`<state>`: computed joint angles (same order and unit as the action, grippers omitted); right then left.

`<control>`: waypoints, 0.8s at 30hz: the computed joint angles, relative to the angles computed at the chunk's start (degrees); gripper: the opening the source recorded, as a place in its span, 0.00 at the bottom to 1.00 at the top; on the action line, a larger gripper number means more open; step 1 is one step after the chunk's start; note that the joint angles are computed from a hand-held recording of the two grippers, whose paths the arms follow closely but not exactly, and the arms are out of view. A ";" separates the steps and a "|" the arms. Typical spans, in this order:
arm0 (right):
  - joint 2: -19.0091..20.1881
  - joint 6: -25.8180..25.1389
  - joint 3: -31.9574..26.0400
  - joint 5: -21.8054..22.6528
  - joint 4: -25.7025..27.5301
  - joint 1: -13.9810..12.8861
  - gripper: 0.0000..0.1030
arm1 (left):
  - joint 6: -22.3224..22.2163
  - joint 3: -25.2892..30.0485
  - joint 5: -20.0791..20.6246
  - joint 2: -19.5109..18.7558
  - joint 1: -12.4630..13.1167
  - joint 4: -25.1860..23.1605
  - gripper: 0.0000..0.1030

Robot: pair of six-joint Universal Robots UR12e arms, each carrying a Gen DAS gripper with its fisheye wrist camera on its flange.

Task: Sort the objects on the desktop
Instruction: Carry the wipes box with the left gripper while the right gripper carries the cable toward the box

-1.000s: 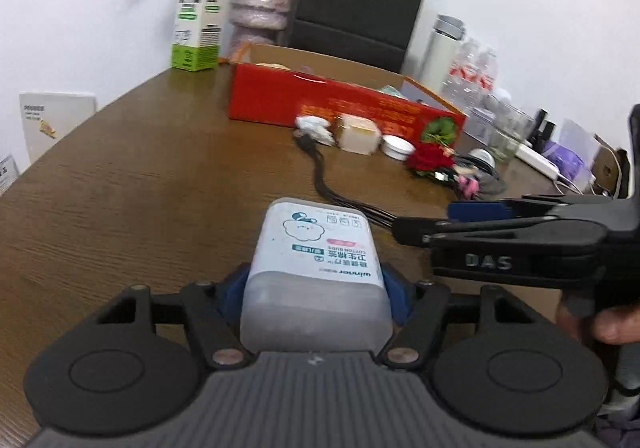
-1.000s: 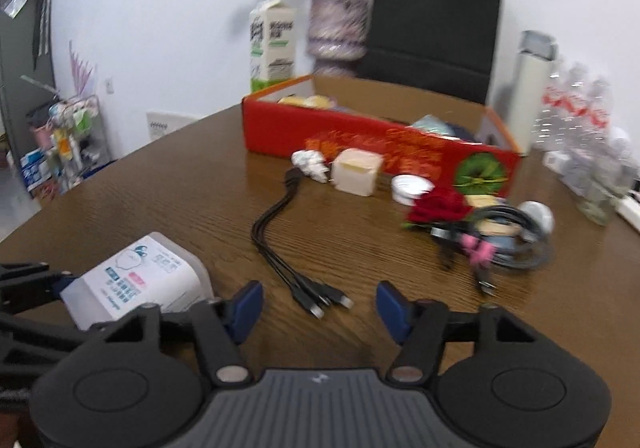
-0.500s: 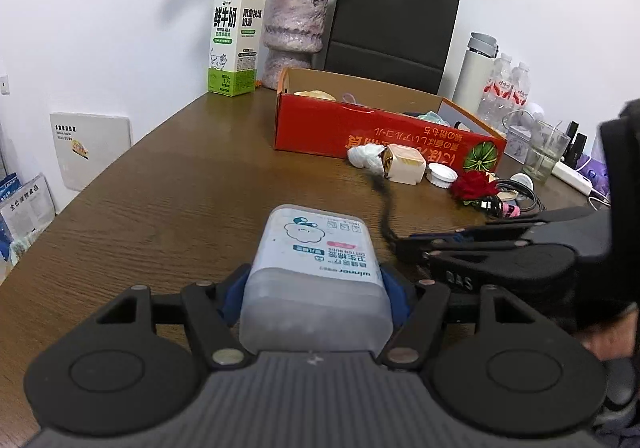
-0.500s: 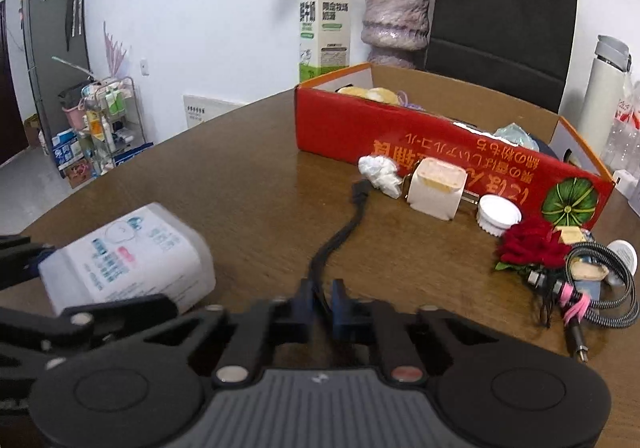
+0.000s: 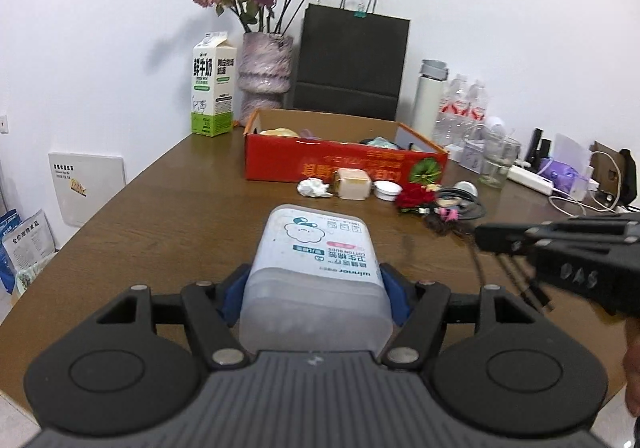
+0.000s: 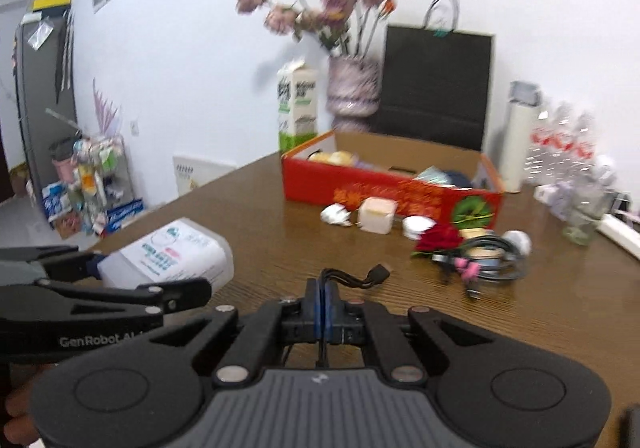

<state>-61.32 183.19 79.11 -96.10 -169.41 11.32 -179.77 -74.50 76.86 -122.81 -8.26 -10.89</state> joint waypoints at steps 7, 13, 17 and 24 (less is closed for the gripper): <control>-5.09 2.90 7.71 -3.68 -9.32 0.35 0.01 | -0.24 -5.89 -1.09 3.86 0.00 6.25 0.66; -9.60 0.92 14.49 -8.06 -16.72 2.31 0.01 | 0.97 -12.05 -1.27 7.62 0.22 14.32 0.66; -11.25 0.10 16.63 -9.19 -18.86 3.11 0.01 | 2.02 -14.08 -1.26 9.04 0.30 17.53 0.66; -10.37 -0.19 15.56 -9.22 -18.57 2.67 0.01 | 2.30 -12.78 -1.12 8.27 -0.08 17.06 0.66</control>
<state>-71.68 183.01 94.66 -105.32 -187.98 13.99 -177.47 -87.28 75.75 -114.55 -8.34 6.17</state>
